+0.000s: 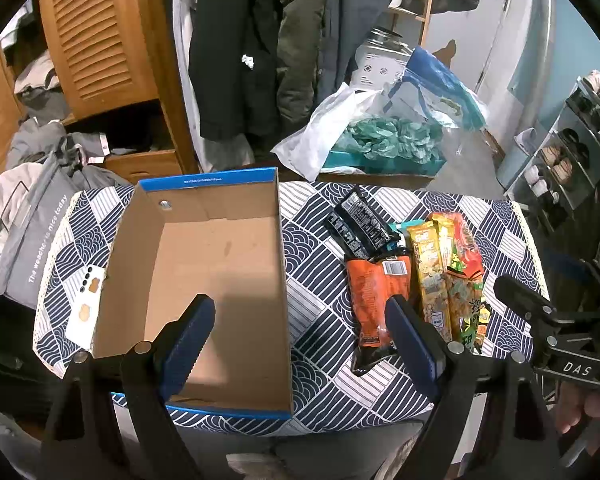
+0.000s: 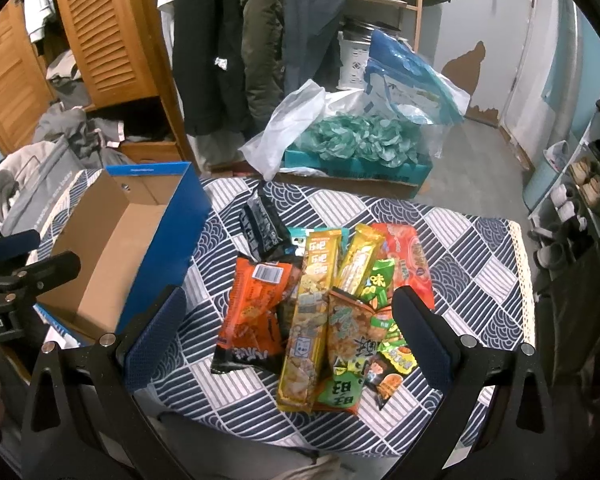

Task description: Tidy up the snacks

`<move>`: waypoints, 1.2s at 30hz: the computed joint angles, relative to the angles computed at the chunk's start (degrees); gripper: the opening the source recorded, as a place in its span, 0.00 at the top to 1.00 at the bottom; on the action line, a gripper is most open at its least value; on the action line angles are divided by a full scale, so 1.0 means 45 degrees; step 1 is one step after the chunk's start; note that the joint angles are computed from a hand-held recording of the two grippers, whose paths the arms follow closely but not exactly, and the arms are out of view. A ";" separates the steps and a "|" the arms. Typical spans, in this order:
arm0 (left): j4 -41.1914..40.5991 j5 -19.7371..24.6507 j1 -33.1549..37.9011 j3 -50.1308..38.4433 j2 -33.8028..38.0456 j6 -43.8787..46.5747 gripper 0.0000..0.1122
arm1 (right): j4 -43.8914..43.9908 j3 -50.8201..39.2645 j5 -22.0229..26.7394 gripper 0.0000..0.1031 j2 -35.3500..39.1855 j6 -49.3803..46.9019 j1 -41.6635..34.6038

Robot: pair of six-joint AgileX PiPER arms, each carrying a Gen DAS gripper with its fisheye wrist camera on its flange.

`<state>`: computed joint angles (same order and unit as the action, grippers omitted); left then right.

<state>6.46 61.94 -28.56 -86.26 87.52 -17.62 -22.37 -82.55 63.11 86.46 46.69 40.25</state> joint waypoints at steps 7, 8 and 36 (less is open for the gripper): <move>0.0001 0.0024 -0.0006 -0.0013 0.0017 -0.0013 0.21 | 0.0066 -0.0044 0.0053 0.02 -0.0029 -0.0043 -0.0032; -0.0040 0.0012 0.0044 0.0014 -0.0001 0.0042 0.21 | 0.0078 -0.0049 0.0068 0.02 -0.0033 -0.0019 -0.0020; 0.0124 -0.0215 -0.0172 0.0416 0.0175 -0.0039 0.21 | 0.0017 0.0252 0.0063 0.02 -0.0175 -0.0005 -0.0134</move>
